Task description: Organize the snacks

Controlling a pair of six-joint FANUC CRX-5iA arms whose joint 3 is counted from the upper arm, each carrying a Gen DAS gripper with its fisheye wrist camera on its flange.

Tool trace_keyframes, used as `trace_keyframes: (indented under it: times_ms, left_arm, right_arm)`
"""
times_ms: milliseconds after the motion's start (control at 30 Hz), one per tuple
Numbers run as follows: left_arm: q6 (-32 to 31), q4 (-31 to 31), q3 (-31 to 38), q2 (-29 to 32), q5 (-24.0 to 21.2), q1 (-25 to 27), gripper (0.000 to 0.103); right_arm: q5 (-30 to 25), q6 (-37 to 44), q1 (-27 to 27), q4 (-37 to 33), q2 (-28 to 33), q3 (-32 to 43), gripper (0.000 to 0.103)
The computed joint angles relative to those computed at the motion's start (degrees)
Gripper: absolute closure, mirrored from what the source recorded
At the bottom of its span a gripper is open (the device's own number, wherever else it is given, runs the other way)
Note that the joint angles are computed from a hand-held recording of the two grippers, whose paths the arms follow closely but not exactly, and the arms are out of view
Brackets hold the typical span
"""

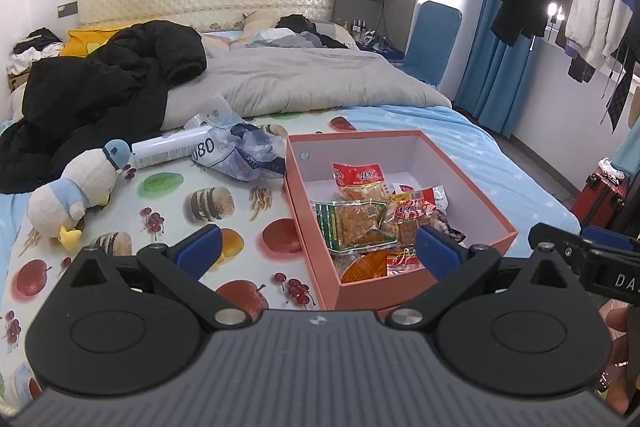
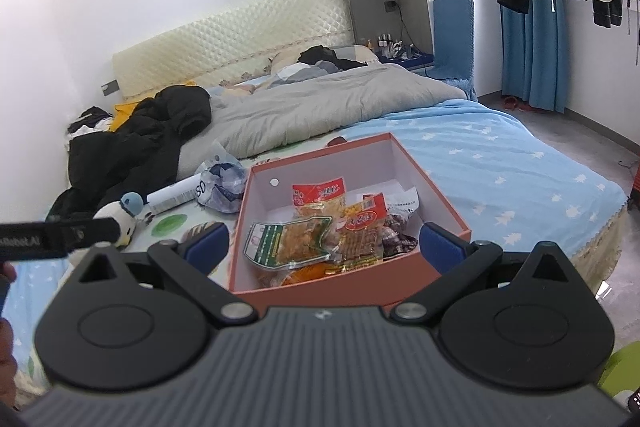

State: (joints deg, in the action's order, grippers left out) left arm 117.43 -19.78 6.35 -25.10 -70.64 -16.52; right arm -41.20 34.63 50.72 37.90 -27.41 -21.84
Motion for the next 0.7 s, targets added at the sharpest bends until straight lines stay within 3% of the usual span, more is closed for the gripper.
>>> trace_keyframes:
  times_ms: [700]
  left_arm:
    - [-0.16, 0.65, -0.39, -0.63, -0.56, 1.64, 0.0]
  right_arm:
    - [-0.29, 1.78, 0.23, -1.73, 1.16, 0.92, 0.0]
